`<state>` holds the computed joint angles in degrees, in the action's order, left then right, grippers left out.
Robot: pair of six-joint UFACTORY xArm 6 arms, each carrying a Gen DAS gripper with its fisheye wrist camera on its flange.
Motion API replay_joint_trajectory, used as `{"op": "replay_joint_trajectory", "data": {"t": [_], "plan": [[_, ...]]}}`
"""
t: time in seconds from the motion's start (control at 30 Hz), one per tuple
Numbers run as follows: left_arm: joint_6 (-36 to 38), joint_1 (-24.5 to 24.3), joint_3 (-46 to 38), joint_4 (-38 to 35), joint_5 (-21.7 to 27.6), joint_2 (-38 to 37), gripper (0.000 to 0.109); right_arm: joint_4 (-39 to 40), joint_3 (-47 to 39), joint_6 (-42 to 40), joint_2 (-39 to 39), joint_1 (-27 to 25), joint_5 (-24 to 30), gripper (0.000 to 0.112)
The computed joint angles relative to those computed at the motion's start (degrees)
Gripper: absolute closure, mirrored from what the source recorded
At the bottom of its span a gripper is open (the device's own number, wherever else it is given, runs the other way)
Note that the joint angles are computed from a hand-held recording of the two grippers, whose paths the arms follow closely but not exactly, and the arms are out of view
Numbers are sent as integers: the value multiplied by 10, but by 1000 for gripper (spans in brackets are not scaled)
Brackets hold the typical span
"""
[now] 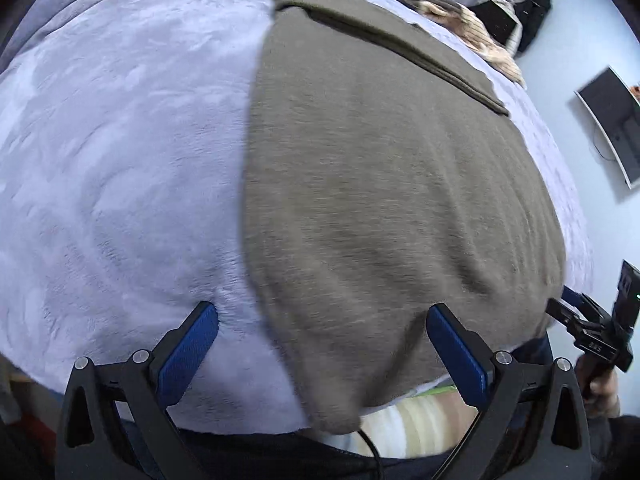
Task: Fold small clothes
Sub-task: 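Grasp the sweater hem with both grippers and lift it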
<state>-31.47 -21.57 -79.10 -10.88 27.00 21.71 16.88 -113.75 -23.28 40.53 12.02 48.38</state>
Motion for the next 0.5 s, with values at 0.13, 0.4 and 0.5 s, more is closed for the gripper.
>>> {"op": "replay_joint_trajectory", "data": {"t": [0.13,0.4,0.5], "plan": [[83,-12,-36,-71,6,25,6,75,29,-76,-13,2,-9,31],[168,-5,-15,-214,-44,20,6,211,15,-155,1,-21,37,55],[192,-10,10,-241,-67,2,34,239,-35,-146,31,-34,82,66]]}}
